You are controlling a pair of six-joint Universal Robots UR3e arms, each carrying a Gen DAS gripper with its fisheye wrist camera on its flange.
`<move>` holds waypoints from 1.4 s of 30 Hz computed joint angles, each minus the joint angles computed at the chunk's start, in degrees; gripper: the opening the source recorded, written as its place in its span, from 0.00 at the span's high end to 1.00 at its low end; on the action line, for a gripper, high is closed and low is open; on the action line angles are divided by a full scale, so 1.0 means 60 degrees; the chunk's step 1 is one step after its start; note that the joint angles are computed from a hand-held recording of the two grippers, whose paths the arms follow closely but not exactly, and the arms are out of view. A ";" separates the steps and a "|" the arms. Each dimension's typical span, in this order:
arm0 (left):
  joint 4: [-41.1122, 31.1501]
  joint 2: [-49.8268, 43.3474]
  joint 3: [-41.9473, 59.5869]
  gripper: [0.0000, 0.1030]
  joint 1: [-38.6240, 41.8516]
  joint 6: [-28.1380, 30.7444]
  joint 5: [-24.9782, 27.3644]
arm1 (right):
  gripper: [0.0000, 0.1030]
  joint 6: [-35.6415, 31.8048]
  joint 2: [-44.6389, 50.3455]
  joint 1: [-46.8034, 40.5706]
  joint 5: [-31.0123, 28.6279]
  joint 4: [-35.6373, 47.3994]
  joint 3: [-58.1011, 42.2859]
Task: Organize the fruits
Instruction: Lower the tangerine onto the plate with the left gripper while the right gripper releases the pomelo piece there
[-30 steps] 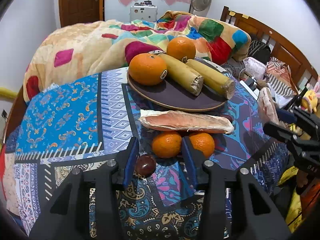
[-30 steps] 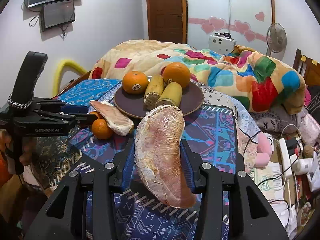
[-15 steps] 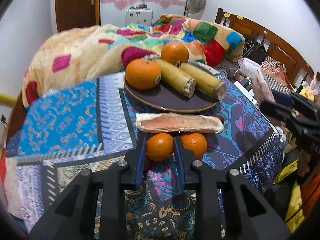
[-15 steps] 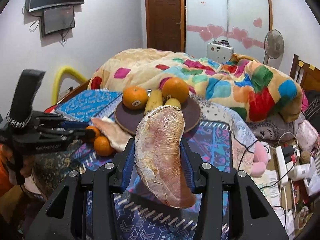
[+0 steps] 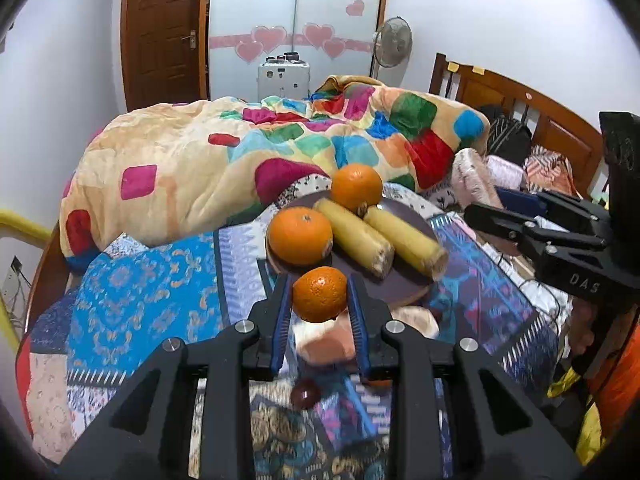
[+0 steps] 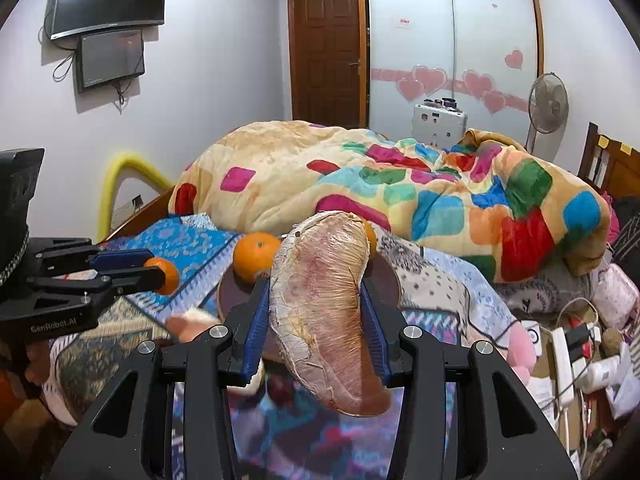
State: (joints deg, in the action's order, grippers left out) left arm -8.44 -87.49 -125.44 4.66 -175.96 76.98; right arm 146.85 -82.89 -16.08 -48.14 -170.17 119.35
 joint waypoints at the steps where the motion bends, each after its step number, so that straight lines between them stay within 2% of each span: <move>1: 0.0092 -0.0213 0.0145 0.73 -0.0013 -0.0034 -0.0008 | 0.61 0.0086 0.0168 0.0092 -0.0073 -0.0008 -0.0186; 5: 0.0335 -0.1176 0.0911 0.73 -0.0070 0.0003 0.0035 | 0.61 0.0516 0.1236 0.0761 -0.0658 0.0035 -0.1358; 12: 0.0204 -0.2521 0.2013 0.73 -0.0202 0.0040 0.0020 | 0.61 0.0521 0.2660 0.1695 -0.1691 0.0731 -0.3047; 16: 0.0042 -0.3033 0.2386 0.73 -0.0340 -0.0021 0.0181 | 0.61 0.0642 0.3064 0.1933 -0.2136 0.0598 -0.3340; 24: 0.0152 -0.3381 0.2562 0.73 -0.0698 0.0059 0.0559 | 0.60 0.0645 0.3284 0.2050 -0.2285 0.0650 -0.3554; 27: 0.0087 -0.3348 0.2586 0.72 -0.0733 0.0052 0.0671 | 0.60 0.0822 0.3091 0.1951 -0.2153 0.0318 -0.3278; 32: 0.0058 -0.2870 0.2226 0.62 -0.0528 -0.0085 0.0524 | 0.59 0.0700 0.2437 0.1816 -0.2087 0.0102 -0.2694; 36: 0.0056 -0.2128 0.1609 0.61 -0.0358 -0.0174 0.0372 | 0.59 0.0491 0.1622 0.1469 -0.1701 0.0124 -0.1864; 40: 0.0219 -0.1366 0.0933 0.61 -0.0565 -0.0235 0.0944 | 0.59 0.0131 0.0412 0.0997 -0.1248 0.0143 -0.0576; 42: 0.0101 -0.0905 0.0546 0.56 -0.0594 -0.0298 0.0986 | 0.57 -0.0056 -0.0188 0.0699 -0.0902 0.0350 0.0024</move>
State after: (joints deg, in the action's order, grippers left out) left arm -7.83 -92.92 -122.16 1.10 -177.75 82.90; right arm 146.51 -84.02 -11.88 -53.55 -168.07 119.50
